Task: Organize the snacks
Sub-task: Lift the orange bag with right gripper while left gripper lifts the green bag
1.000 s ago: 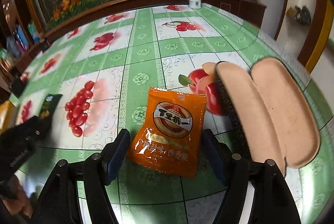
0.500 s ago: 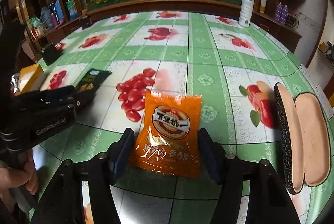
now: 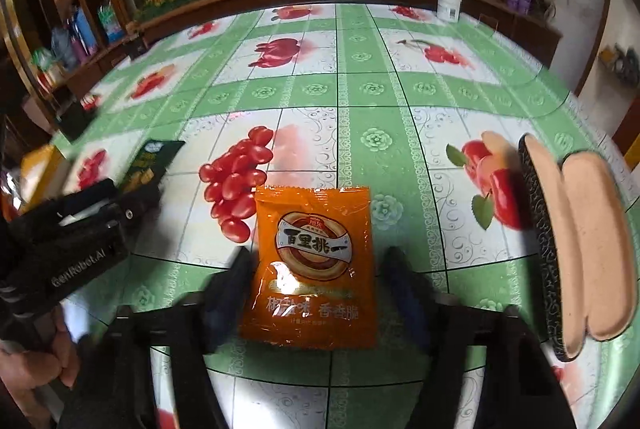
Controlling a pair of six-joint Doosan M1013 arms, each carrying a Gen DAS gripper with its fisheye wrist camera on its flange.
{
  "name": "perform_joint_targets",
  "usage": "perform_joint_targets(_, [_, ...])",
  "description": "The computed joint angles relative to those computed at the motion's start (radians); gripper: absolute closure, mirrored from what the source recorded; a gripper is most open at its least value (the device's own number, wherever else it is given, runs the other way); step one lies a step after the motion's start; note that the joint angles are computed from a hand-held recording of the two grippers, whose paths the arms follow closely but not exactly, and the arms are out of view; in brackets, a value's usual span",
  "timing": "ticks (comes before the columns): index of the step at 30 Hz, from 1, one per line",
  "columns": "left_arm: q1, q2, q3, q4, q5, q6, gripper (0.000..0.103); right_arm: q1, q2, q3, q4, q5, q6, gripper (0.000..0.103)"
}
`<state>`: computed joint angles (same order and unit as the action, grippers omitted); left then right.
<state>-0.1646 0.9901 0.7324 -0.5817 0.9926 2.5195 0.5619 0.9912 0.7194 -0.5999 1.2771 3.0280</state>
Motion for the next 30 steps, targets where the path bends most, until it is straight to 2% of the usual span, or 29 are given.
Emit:
perform_joint_targets(1, [0.001, 0.001, -0.002, -0.004, -0.001, -0.004, 0.047, 0.000, 0.007, -0.013, 0.001, 0.004, -0.015, 0.051])
perform_joint_targets(2, [0.002, 0.000, -0.001, -0.004, -0.009, -0.005, 0.059, -0.001, 0.015, -0.031, 0.002, 0.011, -0.026, 0.052])
perform_joint_targets(4, [0.005, 0.006, -0.012, -0.008, -0.004, -0.011, 0.059, -0.005, 0.032, -0.065, 0.008, 0.006, -0.044, 0.056])
perform_joint_targets(8, [0.011, 0.021, -0.039, -0.012, 0.010, -0.047, 0.059, -0.004, 0.024, -0.047, -0.025, -0.129, -0.022, 0.058])
perform_joint_targets(13, [0.014, 0.021, -0.040, -0.015, 0.004, -0.056, 0.059, 0.009, 0.002, 0.005, -0.103, -0.199, 0.018, 0.058])
perform_joint_targets(19, [0.018, -0.021, 0.041, -0.086, -0.078, 0.033, 0.059, 0.014, -0.029, 0.063, -0.135, -0.219, 0.083, 0.058])
perform_joint_targets(25, [0.018, -0.054, 0.102, -0.139, -0.154, 0.114, 0.059, 0.016, -0.026, 0.057, -0.141, -0.212, 0.077, 0.058])
perform_joint_targets(30, [0.019, -0.067, 0.123, -0.169, -0.190, 0.148, 0.059, 0.016, -0.027, 0.060, -0.147, -0.211, 0.076, 0.058])
